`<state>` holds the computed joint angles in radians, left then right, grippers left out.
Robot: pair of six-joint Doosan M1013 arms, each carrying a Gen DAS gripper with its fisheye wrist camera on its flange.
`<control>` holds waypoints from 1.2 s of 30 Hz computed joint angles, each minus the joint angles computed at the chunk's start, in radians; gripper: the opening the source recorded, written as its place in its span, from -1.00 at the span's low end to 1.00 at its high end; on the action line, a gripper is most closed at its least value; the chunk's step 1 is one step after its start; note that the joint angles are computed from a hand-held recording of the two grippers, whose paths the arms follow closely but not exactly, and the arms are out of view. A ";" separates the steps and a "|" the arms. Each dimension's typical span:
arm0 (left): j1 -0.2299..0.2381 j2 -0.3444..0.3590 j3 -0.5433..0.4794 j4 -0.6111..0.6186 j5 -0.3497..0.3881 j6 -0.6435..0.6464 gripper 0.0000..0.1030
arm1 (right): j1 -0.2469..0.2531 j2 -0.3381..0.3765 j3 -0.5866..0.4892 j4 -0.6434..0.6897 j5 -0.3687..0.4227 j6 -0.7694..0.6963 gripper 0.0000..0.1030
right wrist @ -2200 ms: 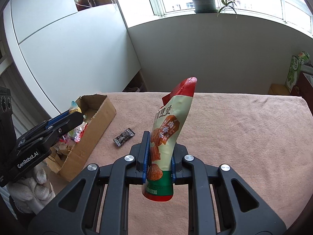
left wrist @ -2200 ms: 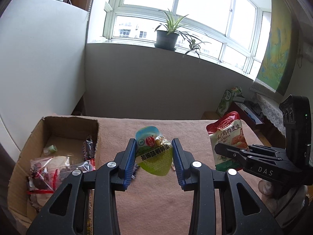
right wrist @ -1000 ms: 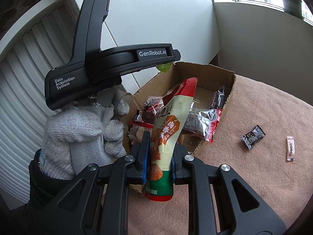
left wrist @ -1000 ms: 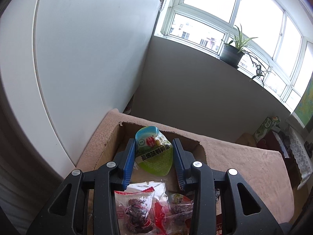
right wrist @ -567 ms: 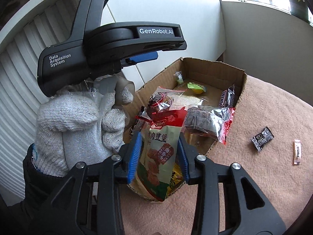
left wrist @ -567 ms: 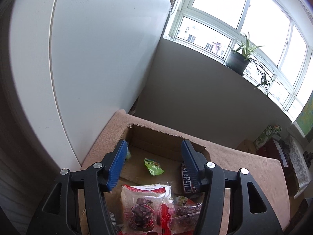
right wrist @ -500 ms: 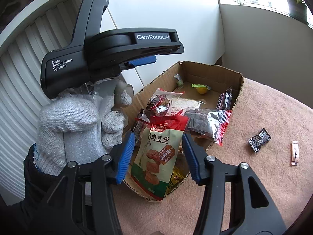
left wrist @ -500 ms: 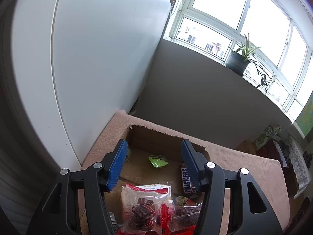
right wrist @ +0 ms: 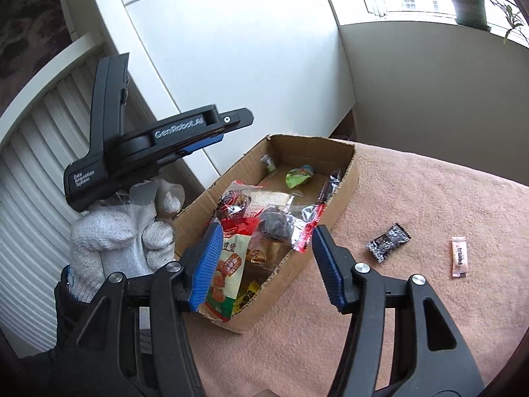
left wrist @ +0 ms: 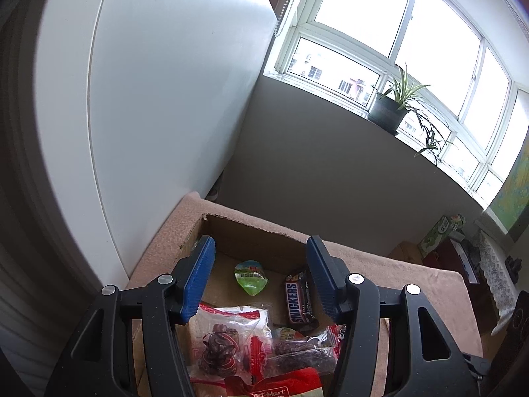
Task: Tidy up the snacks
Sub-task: 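Move the left gripper to the black candy while the right approaches the pink-white candy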
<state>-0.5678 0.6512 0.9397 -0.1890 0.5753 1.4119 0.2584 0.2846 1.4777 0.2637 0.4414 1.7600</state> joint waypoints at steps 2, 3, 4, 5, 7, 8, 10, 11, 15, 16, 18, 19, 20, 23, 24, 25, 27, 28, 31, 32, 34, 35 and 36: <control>-0.006 -0.002 0.001 -0.011 -0.003 0.019 0.10 | -0.020 -0.019 0.025 -0.052 -0.026 0.075 0.16; -0.009 -0.002 0.001 -0.018 -0.003 0.030 0.10 | -0.030 -0.028 0.037 -0.081 -0.036 0.113 0.16; -0.012 -0.003 0.002 -0.027 -0.004 0.042 0.10 | -0.040 -0.036 0.048 -0.119 -0.044 0.161 0.16; -0.015 -0.005 0.003 -0.037 -0.006 0.054 0.10 | -0.051 -0.043 0.058 -0.151 -0.049 0.205 0.16; -0.022 -0.010 0.010 -0.058 -0.012 0.080 0.10 | -0.077 -0.051 0.072 -0.165 -0.044 0.251 0.16; -0.025 -0.013 0.014 -0.072 -0.015 0.096 0.10 | -0.090 -0.054 0.082 -0.171 -0.045 0.284 0.16; -0.033 -0.016 0.018 -0.089 -0.016 0.124 0.10 | -0.115 -0.057 0.101 -0.169 -0.044 0.331 0.16; -0.038 -0.017 0.020 -0.098 -0.015 0.140 0.10 | -0.127 -0.057 0.108 -0.153 -0.039 0.338 0.16; -0.062 -0.009 0.009 -0.127 0.013 0.193 0.10 | -0.166 -0.069 0.143 -0.080 -0.028 0.329 0.16; -0.068 -0.004 0.002 -0.133 0.025 0.208 0.10 | -0.176 -0.077 0.151 -0.060 -0.021 0.321 0.16; -0.079 0.007 -0.014 -0.160 0.057 0.234 0.10 | -0.187 -0.079 0.160 -0.034 -0.012 0.311 0.16; -0.082 0.017 -0.026 -0.179 0.080 0.247 0.10 | -0.191 -0.077 0.162 -0.015 -0.005 0.296 0.16; -0.087 0.025 -0.038 -0.188 0.101 0.253 0.10 | -0.194 -0.074 0.159 -0.004 0.007 0.287 0.16; -0.103 0.049 -0.071 -0.174 0.150 0.240 0.10 | -0.192 -0.069 0.150 -0.055 0.038 0.327 0.16; -0.104 0.060 -0.086 -0.185 0.172 0.237 0.10 | -0.193 -0.067 0.149 -0.059 0.043 0.327 0.16; -0.105 0.072 -0.103 -0.193 0.194 0.225 0.10 | -0.194 -0.066 0.147 -0.051 0.048 0.315 0.16; -0.107 0.093 -0.129 -0.194 0.223 0.186 0.10 | -0.193 -0.062 0.141 -0.053 0.067 0.303 0.09; -0.109 0.103 -0.141 -0.181 0.237 0.165 0.10 | -0.192 -0.056 0.133 -0.060 0.084 0.297 0.06; -0.120 0.127 -0.171 -0.112 0.263 0.114 0.09 | -0.185 -0.044 0.118 -0.087 0.126 0.288 -0.10; -0.122 0.134 -0.180 -0.101 0.274 0.104 0.08 | -0.184 -0.041 0.115 -0.082 0.134 0.279 -0.14; -0.130 0.143 -0.187 -0.055 0.282 0.087 -0.07 | -0.184 -0.037 0.112 -0.075 0.141 0.267 -0.16; -0.136 0.145 -0.188 -0.020 0.287 0.082 -0.10 | -0.185 -0.037 0.112 -0.071 0.142 0.262 -0.16; -0.142 0.146 -0.185 0.011 0.290 0.084 -0.10 | -0.186 -0.038 0.113 -0.065 0.140 0.256 -0.16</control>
